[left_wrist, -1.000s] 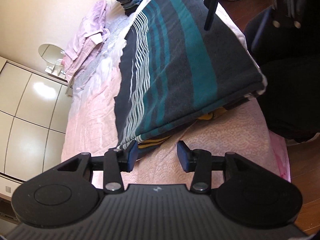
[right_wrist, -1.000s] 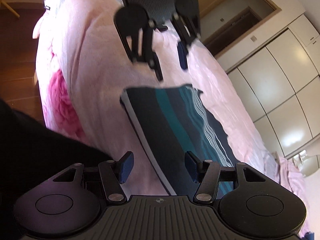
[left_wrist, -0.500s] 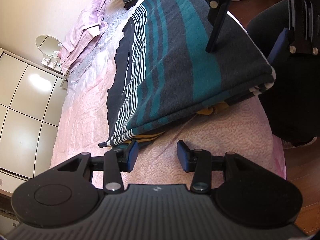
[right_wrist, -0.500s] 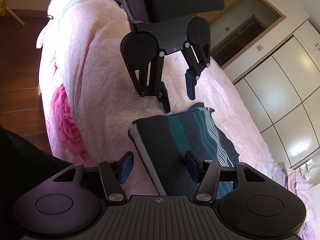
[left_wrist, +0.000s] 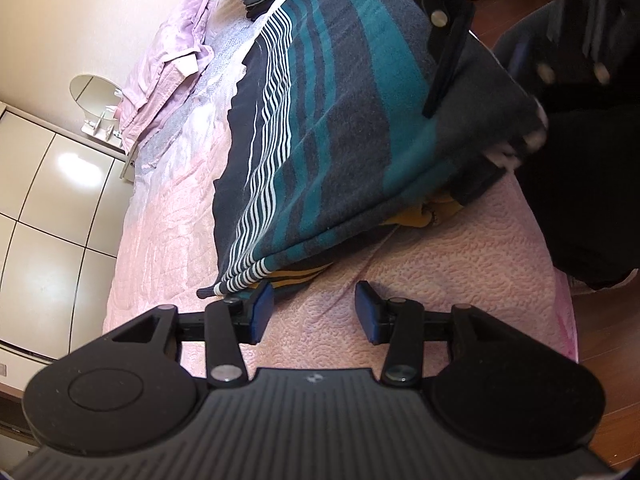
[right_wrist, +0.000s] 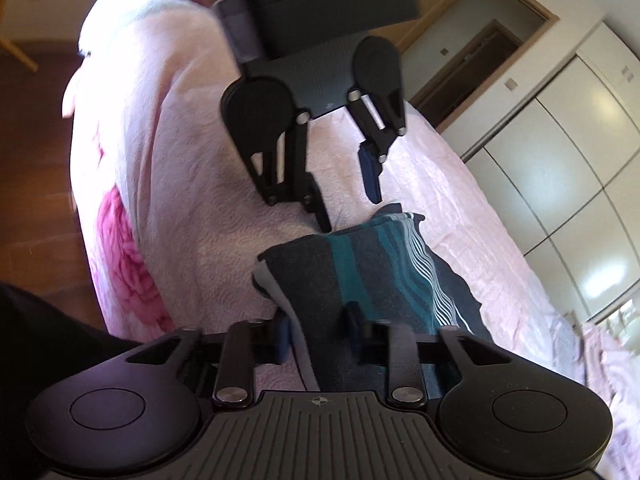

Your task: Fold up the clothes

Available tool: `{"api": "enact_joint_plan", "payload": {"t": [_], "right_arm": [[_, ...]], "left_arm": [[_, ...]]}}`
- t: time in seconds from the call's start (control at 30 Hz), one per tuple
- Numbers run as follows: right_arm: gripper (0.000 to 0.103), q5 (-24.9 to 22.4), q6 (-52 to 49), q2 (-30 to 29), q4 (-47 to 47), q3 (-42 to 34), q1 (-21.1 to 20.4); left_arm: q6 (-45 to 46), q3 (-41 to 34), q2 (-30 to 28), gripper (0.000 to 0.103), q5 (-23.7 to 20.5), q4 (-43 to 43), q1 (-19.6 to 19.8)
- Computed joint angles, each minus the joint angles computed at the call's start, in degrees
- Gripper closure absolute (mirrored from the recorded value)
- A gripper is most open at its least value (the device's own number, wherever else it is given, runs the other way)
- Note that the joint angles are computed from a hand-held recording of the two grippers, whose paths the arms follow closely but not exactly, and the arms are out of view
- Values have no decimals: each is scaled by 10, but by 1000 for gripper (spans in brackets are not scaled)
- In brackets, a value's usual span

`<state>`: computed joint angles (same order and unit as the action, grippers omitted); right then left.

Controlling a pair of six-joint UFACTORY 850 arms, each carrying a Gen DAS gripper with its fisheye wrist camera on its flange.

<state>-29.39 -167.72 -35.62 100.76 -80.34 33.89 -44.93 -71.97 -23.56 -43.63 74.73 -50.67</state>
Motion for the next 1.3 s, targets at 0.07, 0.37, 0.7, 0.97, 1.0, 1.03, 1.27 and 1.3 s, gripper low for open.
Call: {"api": "enact_joint_plan", "payload": {"t": [0.07, 0.37, 0.7, 0.97, 1.0, 1.03, 1.27, 1.3], "right_arm": [[86, -14, 29, 2, -9, -5, -6], [87, -59, 141, 9, -28, -35, -31], [87, -78, 225, 5, -57, -54, -42], [88, -85, 224, 34, -84, -29, -37], [88, -88, 223, 39, -91, -22, -35], [88, -95, 223, 46, -96, -12, -33], [88, -154, 223, 74, -123, 36, -25], [88, -164, 222, 73, -119, 37, -27]], "left_arm": [[-17, 6, 2, 40, -4, 23, 0], [15, -10, -23, 32, -2, 103, 28], [108, -42, -48, 87, 73, 131, 75], [-11, 29, 11, 90, 44, 167, 55], [-20, 42, 22, 90, 36, 159, 48], [-29, 55, 32, 90, 29, 151, 41], [-1, 98, 88, 89, -21, 63, 5], [18, 87, 87, 89, -25, 55, 7]]}}
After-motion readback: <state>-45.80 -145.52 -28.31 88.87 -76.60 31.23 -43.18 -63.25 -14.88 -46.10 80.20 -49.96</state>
